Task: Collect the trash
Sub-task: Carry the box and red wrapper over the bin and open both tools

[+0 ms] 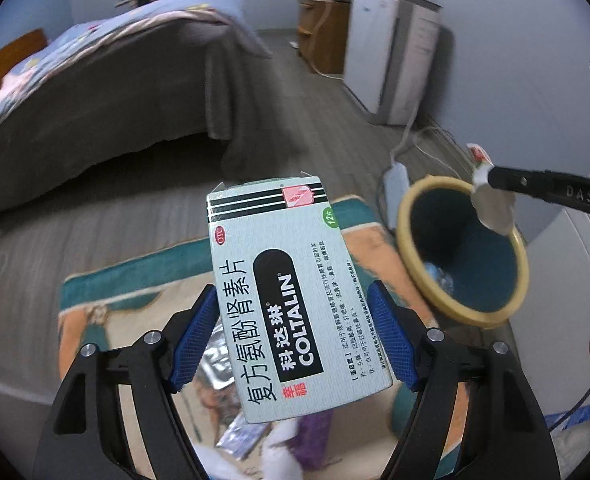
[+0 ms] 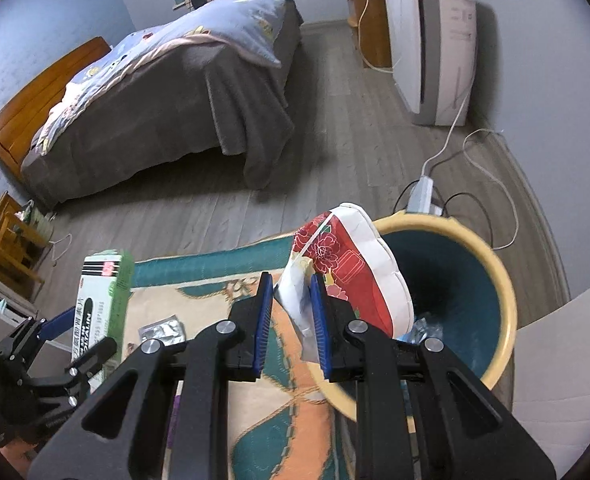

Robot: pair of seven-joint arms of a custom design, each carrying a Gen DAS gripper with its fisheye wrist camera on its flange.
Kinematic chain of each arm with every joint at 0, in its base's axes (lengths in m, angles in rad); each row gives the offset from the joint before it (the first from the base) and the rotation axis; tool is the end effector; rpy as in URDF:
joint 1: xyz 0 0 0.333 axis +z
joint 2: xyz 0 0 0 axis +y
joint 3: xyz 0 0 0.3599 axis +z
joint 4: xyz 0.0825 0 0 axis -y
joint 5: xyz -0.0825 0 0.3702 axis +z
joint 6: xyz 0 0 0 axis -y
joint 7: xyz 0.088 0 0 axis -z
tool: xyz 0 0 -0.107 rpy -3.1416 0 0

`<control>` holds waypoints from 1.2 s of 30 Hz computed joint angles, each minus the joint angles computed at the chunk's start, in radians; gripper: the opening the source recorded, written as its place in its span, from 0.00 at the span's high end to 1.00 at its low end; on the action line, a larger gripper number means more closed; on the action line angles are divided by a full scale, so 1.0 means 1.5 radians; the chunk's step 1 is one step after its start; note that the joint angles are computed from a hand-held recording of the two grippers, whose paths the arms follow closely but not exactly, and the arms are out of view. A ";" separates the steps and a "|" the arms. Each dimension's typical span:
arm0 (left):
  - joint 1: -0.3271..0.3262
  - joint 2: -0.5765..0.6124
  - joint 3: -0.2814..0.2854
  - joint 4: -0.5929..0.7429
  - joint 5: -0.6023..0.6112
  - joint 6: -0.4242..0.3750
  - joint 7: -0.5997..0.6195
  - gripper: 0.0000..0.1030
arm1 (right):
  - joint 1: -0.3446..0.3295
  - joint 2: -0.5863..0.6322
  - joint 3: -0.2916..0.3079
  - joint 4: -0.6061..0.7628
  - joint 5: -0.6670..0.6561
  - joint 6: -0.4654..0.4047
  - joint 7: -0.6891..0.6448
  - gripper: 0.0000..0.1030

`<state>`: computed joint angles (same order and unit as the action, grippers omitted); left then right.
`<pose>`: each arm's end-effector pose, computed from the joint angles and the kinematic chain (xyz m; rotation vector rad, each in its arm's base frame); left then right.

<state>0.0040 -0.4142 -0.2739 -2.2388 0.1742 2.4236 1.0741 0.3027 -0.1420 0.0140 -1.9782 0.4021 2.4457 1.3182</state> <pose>0.4254 -0.1411 0.6360 -1.9563 1.7367 -0.5781 0.5157 0.1700 0.6462 -2.0110 1.4214 -0.2075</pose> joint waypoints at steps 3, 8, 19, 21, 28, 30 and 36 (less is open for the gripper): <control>-0.014 0.031 -0.003 0.023 -0.010 0.002 0.011 0.26 | -0.008 0.006 -0.001 0.001 -0.022 0.014 0.011 0.81; -0.042 0.082 -0.007 0.064 -0.018 0.003 0.022 0.26 | -0.026 0.018 -0.009 0.002 -0.037 0.018 0.033 0.81; -0.103 0.179 0.007 0.136 -0.037 0.013 0.044 0.26 | -0.072 0.053 -0.015 -0.002 -0.057 -0.010 0.100 0.81; -0.112 0.197 0.012 0.145 -0.055 0.020 0.054 0.26 | -0.078 0.060 -0.016 -0.002 -0.057 -0.016 0.116 0.81; -0.134 0.251 0.022 0.194 -0.030 0.030 0.079 0.26 | -0.086 0.061 -0.012 -0.003 -0.038 -0.001 0.126 0.81; -0.137 0.252 0.027 0.197 -0.037 0.050 0.090 0.23 | -0.087 0.058 -0.012 -0.005 -0.039 0.009 0.130 0.81; -0.134 0.236 0.033 0.176 -0.045 0.092 0.087 0.12 | -0.088 0.065 -0.012 0.000 -0.054 0.008 0.151 0.59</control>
<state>-0.1977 -0.0598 -0.2250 -1.9747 0.1071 2.5623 1.2042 0.1701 -0.0440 -0.0037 -1.9775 0.3214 2.4584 1.5441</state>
